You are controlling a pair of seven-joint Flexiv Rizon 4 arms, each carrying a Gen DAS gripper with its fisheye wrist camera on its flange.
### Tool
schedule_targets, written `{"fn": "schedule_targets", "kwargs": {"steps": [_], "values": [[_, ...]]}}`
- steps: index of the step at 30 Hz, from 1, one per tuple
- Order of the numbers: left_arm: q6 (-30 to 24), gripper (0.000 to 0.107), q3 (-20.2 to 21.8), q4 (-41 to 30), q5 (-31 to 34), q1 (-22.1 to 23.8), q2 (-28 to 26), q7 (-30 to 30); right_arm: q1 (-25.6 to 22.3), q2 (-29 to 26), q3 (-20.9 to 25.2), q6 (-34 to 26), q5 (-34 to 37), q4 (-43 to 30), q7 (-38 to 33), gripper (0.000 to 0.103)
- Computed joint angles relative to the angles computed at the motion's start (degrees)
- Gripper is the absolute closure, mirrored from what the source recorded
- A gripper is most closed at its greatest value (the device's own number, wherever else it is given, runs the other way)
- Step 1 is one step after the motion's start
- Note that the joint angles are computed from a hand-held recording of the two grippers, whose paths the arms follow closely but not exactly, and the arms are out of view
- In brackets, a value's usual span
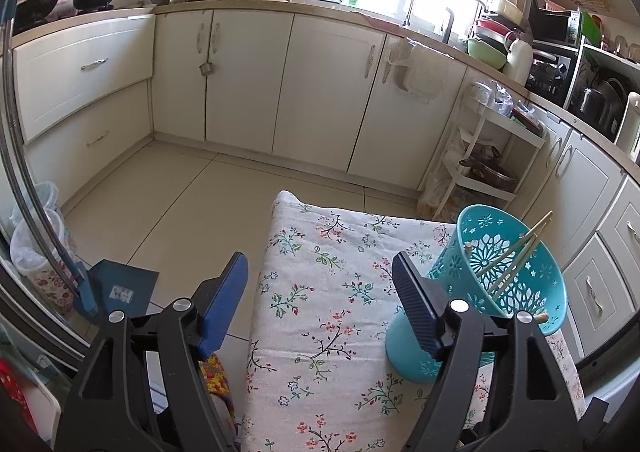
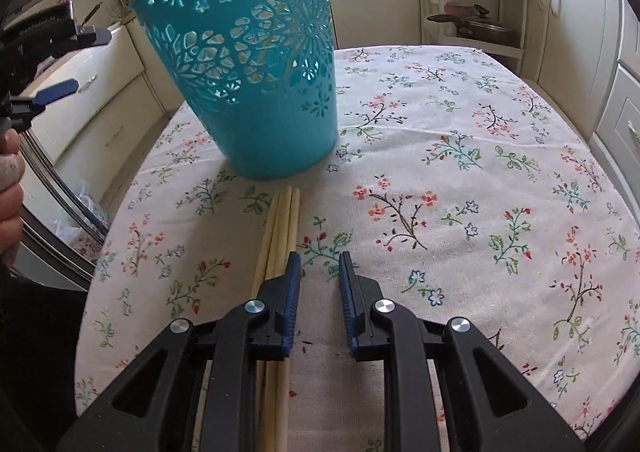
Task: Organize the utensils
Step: 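Move the left tool back to the bundle and grasp one chopstick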
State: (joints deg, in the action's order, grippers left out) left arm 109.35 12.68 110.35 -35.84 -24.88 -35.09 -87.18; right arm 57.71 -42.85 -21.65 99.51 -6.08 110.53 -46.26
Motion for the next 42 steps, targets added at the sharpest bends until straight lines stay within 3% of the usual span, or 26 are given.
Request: {"fn": "schedule_targets", "kwargs": {"steps": [4,11,16,19,22,26,29,34,42], "values": [[-0.27,0.036,-0.16,-0.04,0.31,0.27,0.08,-0.17,-0.15,0.28,0.58,0.0,-0.33,0.21,-0.86,0.083],[-0.45,0.036,0.32,-0.13,0.48,-0.04,-0.15,-0.38,2.37,-0.38,-2.25,-0.87,-0.88,0.2,-1.6,0.083],[-1.3,0.036,3.57,0.1,-0.99,-2.73,-0.8,0.4,2.91,-0.38,-3.35,-1.98,-1.86,0.21,-1.7,0.093],[-1.95,0.036,2.14,3.16,-0.17,-1.55,0.66,-0.25,1.15,0.59,-1.89,-2.26,-2.35,0.84,-1.58,0.096],[-3.83,0.036,-2.46,6.4,3.32,1.67,2.43,-1.25,-0.7,1.65,-0.16,-0.99,-2.1,2.32,-1.39,0.096],[-7.99,0.036,-4.98,6.0,9.17,1.48,1.65,-0.35,-2.69,2.35,2.05,0.22,-1.1,3.18,-1.52,0.096],[-12.67,0.036,-0.92,2.85,11.98,-3.48,-0.77,-0.22,-3.91,2.64,3.47,0.65,-0.67,3.25,-1.92,0.096],[-18.36,0.036,0.55,-1.3,15.63,-5.68,-3.35,-2.57,-6.59,2.77,6.45,2.15,-0.02,3.21,-3.21,0.096],[-22.27,0.036,-0.51,-4.62,20.93,-4.4,-4.36,-6.45,-10.1,2.87,10.42,3.4,0.96,2.89,-5.49,0.096]]}}
